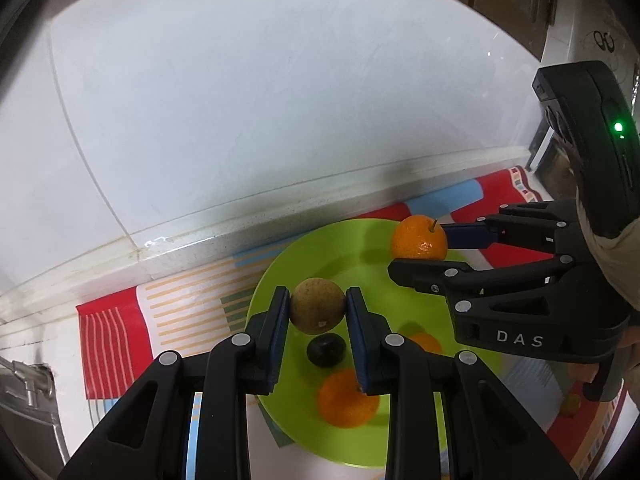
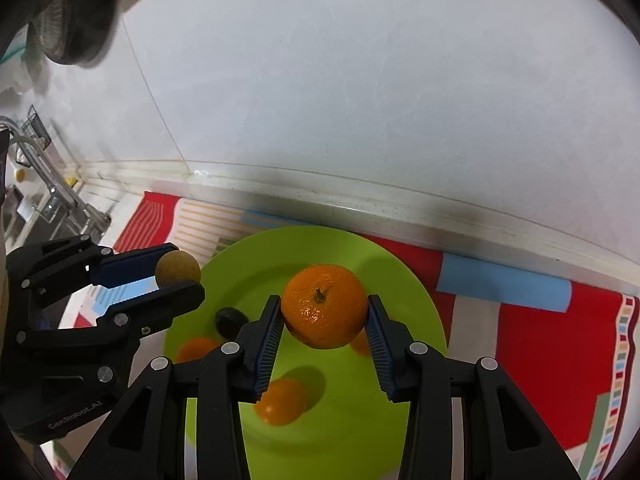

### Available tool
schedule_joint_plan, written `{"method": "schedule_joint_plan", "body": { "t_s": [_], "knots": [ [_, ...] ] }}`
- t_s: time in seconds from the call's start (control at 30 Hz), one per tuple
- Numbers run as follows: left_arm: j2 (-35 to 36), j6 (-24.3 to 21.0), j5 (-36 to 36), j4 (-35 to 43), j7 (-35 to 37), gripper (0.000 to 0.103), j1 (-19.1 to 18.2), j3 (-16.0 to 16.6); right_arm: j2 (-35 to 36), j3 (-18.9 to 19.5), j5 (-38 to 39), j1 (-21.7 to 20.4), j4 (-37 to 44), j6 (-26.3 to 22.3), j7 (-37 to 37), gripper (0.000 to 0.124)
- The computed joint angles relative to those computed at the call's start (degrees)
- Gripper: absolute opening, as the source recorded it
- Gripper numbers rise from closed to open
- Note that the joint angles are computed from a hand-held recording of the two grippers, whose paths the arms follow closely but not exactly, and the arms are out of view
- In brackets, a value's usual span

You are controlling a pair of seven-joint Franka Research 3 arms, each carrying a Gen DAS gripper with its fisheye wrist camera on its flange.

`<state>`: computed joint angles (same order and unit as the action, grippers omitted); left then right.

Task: Organize fruits
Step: 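Carry the tan fruit and mandarin onto the green plate and open both tools, then lift both open tools off the plate toward the remaining fruits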

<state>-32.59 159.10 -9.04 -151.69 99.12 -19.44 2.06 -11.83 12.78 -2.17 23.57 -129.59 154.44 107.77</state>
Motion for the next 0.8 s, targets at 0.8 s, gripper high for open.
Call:
{"method": "schedule_joint_plan", "body": {
  "t_s": [0.8],
  "knots": [
    [-5.8, -1.8, 2.9, -2.7, -4.3, 0.039, 2.6, -2.2, -3.8, 1.6, -3.7, -1.7, -2.7, 2.3, 3.6, 0.054]
  ]
}}
